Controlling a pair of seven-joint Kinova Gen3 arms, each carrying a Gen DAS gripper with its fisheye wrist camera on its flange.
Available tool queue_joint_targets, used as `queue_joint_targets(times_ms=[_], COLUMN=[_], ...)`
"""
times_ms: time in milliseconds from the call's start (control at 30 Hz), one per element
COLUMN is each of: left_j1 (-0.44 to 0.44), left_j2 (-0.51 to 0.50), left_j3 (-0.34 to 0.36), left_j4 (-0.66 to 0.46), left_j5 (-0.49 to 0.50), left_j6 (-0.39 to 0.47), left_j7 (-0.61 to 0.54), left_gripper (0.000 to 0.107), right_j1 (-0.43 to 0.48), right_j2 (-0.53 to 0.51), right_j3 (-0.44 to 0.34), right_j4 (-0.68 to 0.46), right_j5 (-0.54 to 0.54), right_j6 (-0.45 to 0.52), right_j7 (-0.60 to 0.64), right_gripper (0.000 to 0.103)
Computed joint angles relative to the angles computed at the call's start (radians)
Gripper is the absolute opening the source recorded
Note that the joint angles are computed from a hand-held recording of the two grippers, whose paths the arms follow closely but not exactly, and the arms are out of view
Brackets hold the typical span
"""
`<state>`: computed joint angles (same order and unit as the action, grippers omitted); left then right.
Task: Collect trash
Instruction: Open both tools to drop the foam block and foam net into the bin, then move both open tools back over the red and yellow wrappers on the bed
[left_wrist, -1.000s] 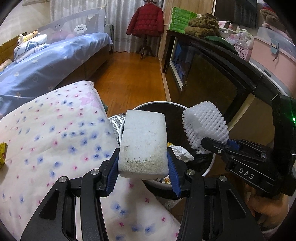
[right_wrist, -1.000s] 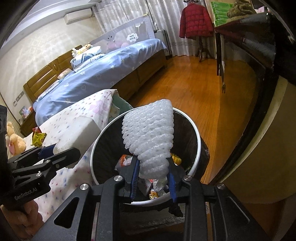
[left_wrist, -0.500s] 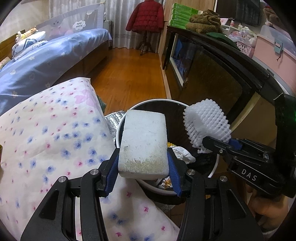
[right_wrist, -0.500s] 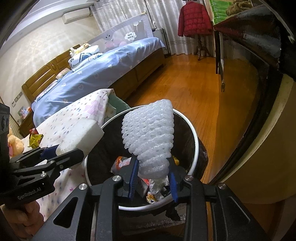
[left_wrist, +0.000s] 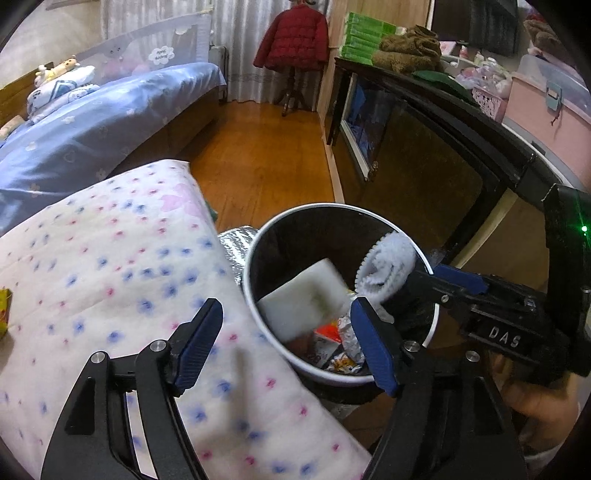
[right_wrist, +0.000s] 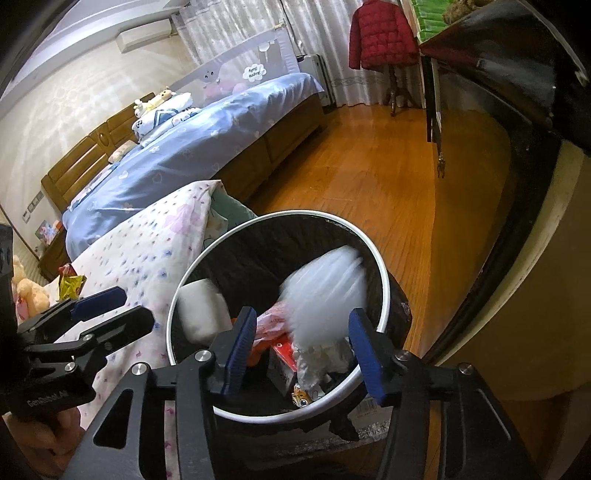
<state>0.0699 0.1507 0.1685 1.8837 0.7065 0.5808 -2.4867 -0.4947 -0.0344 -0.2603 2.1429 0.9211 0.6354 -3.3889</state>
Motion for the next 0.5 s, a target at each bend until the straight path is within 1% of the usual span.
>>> queue_joint_targets(times_ms=[100,133,167,200,267,367,500], left_j1=[-0.036,-0.054,-0.053,-0.063,-0.083,-0.116,-0.166], left_j2=[-0.025,-0.035,-0.042,-0.052,-0.070,-0.097,-0.127], left_j3=[-0.014,-0.020,-0.029,-0.041,-0.064,-0.107,-0.170], left_j4=[0.031,0.045,0.051,0.065,0.090,0.126,0.159], left_j5=[0.058,0.082,0.092,0.107,0.149,0.203,0.247], left_j6=[0.009,0.016,0.017,0.021,0.034,0.056,0.081], left_j7=[-0.053,-0.075,-0.081,-0.094,-0.136,-0.199,-0.254], left_gripper=[0.077,0.077,0.078,0.078,0.079,0.080,0.081], right_j1=[-0.009,-0.015,-0.021,-0.026,-0.040,-0.063,-0.094], right_j2=[-0.008,-0.011,-0.012,-0.013,-0.013,-0.001,0.024], right_j3=[-0.014,-0.022,-0.028,-0.033,-0.045,-0.057,-0.055], right_j4=[0.000,-0.001,-0.001,-0.001,-0.003,-0.018,-0.049], right_j5=[0.021,0.033,0.041,0.051,0.076,0.102,0.118], right_j6=[0.015,0.022,0.026,0.027,0.028,0.025,0.004], right_j7=[-0.033,-0.050,-0.062,-0.075,-0.106,-0.132,-0.139], right_gripper=[0.060,0.065,0.070,0.073,0.084,0.086,0.088])
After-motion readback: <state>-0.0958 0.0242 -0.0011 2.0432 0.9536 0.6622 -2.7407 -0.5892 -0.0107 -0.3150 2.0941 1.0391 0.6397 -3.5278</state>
